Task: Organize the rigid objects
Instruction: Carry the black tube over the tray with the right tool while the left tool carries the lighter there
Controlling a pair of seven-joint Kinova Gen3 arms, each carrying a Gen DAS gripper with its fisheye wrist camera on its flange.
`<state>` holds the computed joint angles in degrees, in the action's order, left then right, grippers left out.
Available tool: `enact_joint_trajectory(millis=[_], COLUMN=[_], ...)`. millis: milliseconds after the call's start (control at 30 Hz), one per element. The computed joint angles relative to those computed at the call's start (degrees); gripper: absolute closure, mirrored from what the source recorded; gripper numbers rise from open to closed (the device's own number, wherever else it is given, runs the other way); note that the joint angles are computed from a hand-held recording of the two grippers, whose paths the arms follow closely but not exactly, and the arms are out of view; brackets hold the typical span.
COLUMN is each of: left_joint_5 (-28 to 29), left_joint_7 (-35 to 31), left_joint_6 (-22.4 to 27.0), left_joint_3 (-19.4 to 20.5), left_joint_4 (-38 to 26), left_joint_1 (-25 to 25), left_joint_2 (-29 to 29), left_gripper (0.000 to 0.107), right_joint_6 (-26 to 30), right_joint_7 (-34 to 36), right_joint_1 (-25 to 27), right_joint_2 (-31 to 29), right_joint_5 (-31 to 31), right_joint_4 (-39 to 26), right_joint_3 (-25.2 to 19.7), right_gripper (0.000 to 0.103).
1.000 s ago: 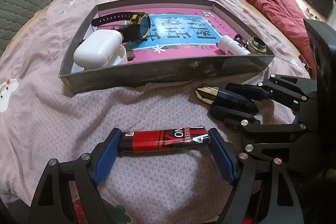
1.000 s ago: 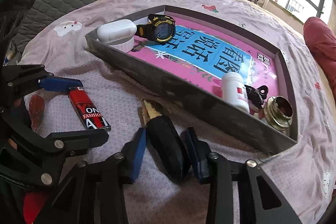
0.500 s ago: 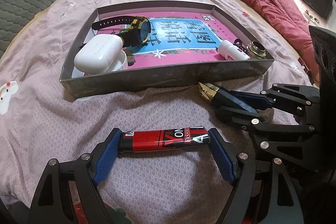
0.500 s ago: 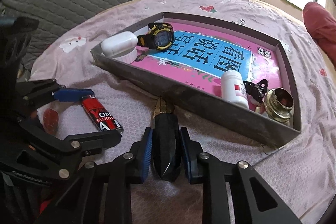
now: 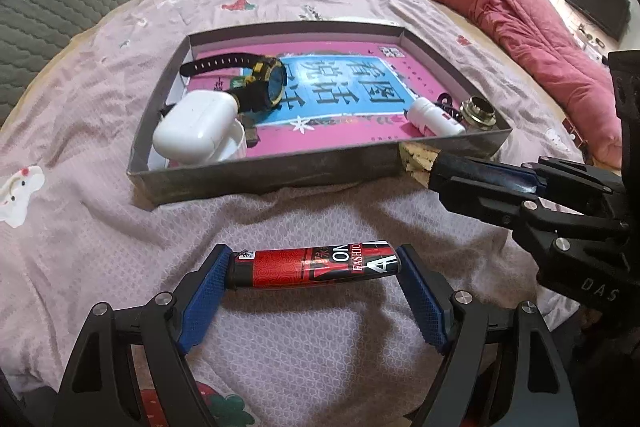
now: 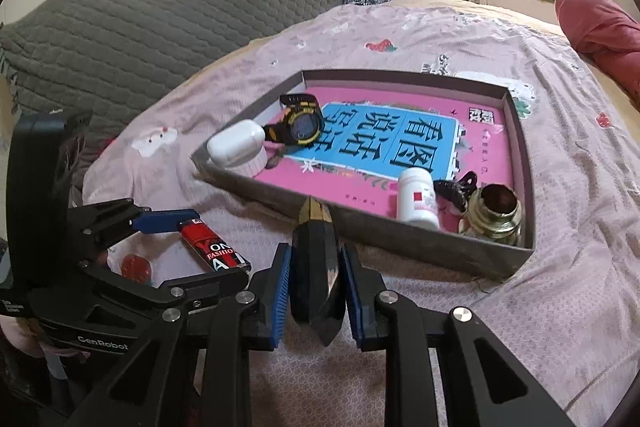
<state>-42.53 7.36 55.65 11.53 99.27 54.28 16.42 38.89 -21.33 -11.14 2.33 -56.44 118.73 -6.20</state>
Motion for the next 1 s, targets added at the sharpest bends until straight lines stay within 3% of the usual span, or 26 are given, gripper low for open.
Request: enact_joint_trajectory(millis=[600, 1000], left_joint_5=[-2.27, -6.04], left_joint_7=[1.69, 1.91], left_joint_6=[2.97, 6.33], left_joint_3=[0.48, 0.19], left_joint_4=[-1.04, -3.89], left_joint_1=[0.93, 1.13], left_joint_2=[-0.55, -0.34], left_gripper=[0.024, 0.024], right_joint_6=[2.91, -2.41], right_joint_7=[4.89, 9.53], right_joint_1=[2.23, 0.29], right_joint_2=[-1.63, -4.52], right_joint_5=[-7.94, -14.24], right_joint_4=[0.84, 2.45], right_joint_3=[2.12, 2.58], right_gripper=[0.08, 0.08])
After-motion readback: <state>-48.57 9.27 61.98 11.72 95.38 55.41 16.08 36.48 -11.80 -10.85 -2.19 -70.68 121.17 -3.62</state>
